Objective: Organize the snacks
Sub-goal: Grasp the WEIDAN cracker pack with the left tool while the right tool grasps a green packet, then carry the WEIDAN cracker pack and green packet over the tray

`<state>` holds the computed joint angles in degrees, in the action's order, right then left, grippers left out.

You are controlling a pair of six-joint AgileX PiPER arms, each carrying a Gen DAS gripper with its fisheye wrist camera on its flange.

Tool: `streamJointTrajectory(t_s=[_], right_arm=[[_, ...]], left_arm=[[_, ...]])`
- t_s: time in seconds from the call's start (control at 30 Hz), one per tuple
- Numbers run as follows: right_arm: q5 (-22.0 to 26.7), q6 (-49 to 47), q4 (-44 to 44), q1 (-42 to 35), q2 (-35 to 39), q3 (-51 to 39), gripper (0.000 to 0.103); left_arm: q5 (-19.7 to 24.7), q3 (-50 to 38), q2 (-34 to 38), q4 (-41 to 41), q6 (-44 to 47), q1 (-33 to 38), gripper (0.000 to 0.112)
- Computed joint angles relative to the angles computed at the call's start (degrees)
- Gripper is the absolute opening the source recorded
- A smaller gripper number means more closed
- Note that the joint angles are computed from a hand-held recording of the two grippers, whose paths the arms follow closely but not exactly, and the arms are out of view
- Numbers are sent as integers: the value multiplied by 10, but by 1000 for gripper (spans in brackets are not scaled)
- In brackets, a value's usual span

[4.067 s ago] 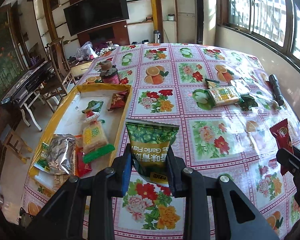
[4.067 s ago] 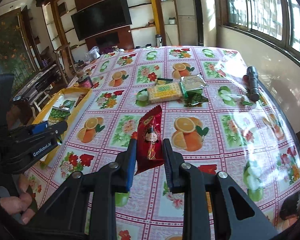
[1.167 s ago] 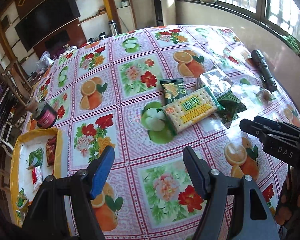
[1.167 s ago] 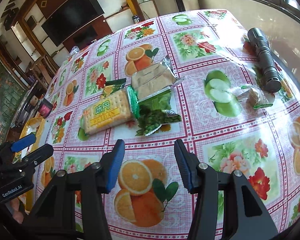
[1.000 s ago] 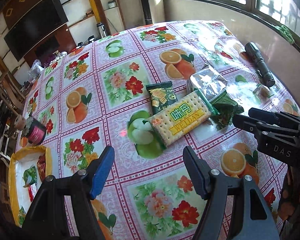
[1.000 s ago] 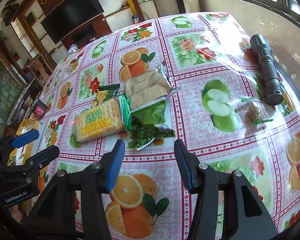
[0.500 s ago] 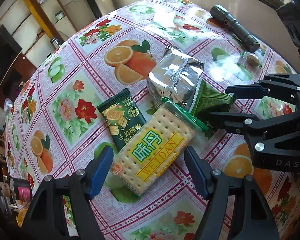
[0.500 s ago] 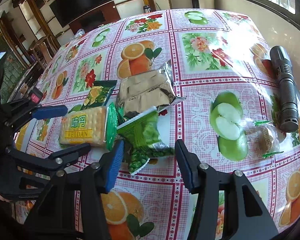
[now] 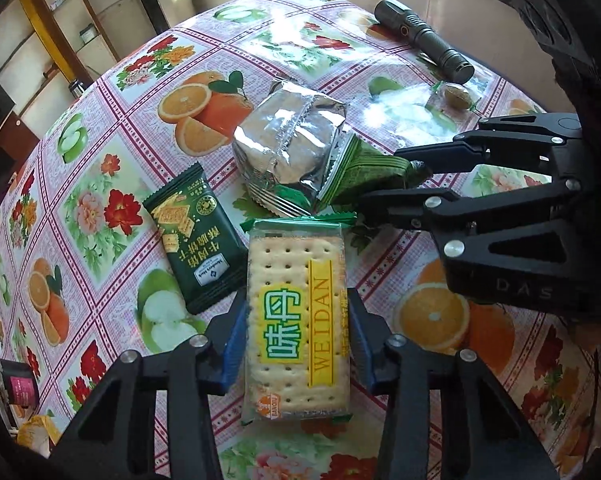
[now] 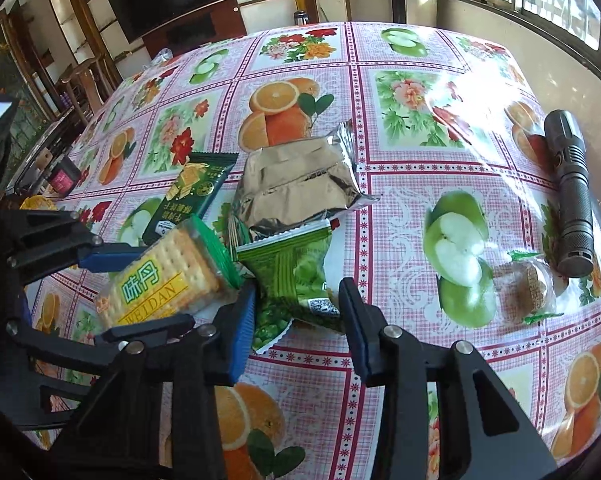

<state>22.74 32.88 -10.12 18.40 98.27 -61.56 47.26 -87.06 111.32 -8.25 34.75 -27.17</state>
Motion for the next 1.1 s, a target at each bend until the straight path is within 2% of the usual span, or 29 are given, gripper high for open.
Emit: streamJointTrajectory(t_s=[0.2,0.27,0.37,0.43,0.53,0.6,0.73,0.93,1.07,1.1], right_arm=[[-9,127,-77,32,-88,70,41],[-5,200,-126,55,-125,96,41],[7,327,-205,97,-182,135,41],[24,409,-253,132,-216,153,41],[74,521,-324,197,-252,161,41],[121,587,-366,248,-270,160,41],[205,673,-420,339,-286,146,41],[301,734,-464,431,-276,121,41],[360,773,-467,448,-282,126,41],[362,775,-462,447,-285,127,41]], left_arm=[[-61,138,-105,26,-76,-7,45],[-80,185,-152,43,-117,-9,45],[-85,231,-216,61,-177,-4,45],[-100,253,-245,122,-263,-16,45],[-108,281,-282,193,-371,-30,45],[-112,298,-310,209,-408,-24,45],[-108,324,-361,282,-514,-38,45],[-101,346,-419,315,-569,-36,45],[-100,352,-443,306,-563,-22,45],[-101,353,-448,305,-562,-18,45]])
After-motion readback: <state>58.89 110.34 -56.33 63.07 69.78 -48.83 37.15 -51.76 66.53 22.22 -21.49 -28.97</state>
